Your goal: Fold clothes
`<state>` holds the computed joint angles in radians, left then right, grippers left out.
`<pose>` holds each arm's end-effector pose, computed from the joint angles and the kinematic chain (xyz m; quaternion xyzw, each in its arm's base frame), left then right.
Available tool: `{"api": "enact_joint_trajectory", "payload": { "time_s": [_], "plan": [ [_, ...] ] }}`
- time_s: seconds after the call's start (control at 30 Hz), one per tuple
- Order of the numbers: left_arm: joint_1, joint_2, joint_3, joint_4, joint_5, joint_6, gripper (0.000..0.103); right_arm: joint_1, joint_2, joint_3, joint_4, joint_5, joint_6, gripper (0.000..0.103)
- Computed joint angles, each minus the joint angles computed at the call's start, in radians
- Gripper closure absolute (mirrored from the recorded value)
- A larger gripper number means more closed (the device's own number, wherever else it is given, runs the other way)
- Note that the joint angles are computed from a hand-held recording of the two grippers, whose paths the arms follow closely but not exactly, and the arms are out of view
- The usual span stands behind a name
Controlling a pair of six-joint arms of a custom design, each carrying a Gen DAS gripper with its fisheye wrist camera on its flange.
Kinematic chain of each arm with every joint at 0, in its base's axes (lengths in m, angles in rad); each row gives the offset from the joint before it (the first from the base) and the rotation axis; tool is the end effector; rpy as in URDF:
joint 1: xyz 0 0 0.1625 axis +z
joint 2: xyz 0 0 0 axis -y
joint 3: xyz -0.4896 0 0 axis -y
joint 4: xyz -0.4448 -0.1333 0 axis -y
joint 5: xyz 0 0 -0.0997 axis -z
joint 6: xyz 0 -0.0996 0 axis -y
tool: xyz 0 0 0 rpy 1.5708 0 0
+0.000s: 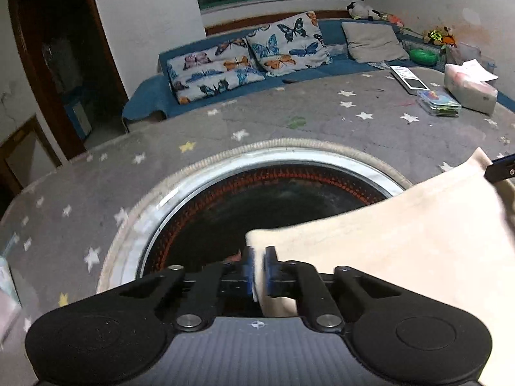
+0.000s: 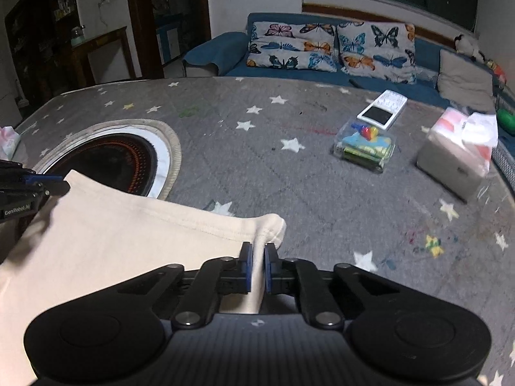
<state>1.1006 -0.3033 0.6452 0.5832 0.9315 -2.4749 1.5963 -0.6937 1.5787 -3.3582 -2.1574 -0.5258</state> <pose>-0.2155 -0.8493 0.0358 0.4006 0.8124 -0.2705 0.3261 0.0982 -0.7828 0.1581 0.1132 -0.8633 0.3400 0.3554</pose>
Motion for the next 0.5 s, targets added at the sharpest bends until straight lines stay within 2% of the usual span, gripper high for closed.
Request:
{"api": "enact_joint_trajectory", "payload": {
  "time_s": [0.17, 0.37, 0.5],
  "plan": [
    [-0.002, 0.055, -0.094, -0.018, -0.029, 0.065, 0.099, 0.001, 0.038, -0.065, -0.011, -0.032, -0.046, 0.097],
    [0.01, 0.201, -0.377, 0.1, -0.071, 0.072, 0.099, -0.004, 0.081, -0.15, 0.007, -0.043, -0.085, 0.097],
    [0.012, 0.207, -0.402, 0.126, -0.076, 0.029, 0.096, -0.003, 0.083, -0.169, 0.025, -0.052, -0.091, 0.094]
  ]
}}
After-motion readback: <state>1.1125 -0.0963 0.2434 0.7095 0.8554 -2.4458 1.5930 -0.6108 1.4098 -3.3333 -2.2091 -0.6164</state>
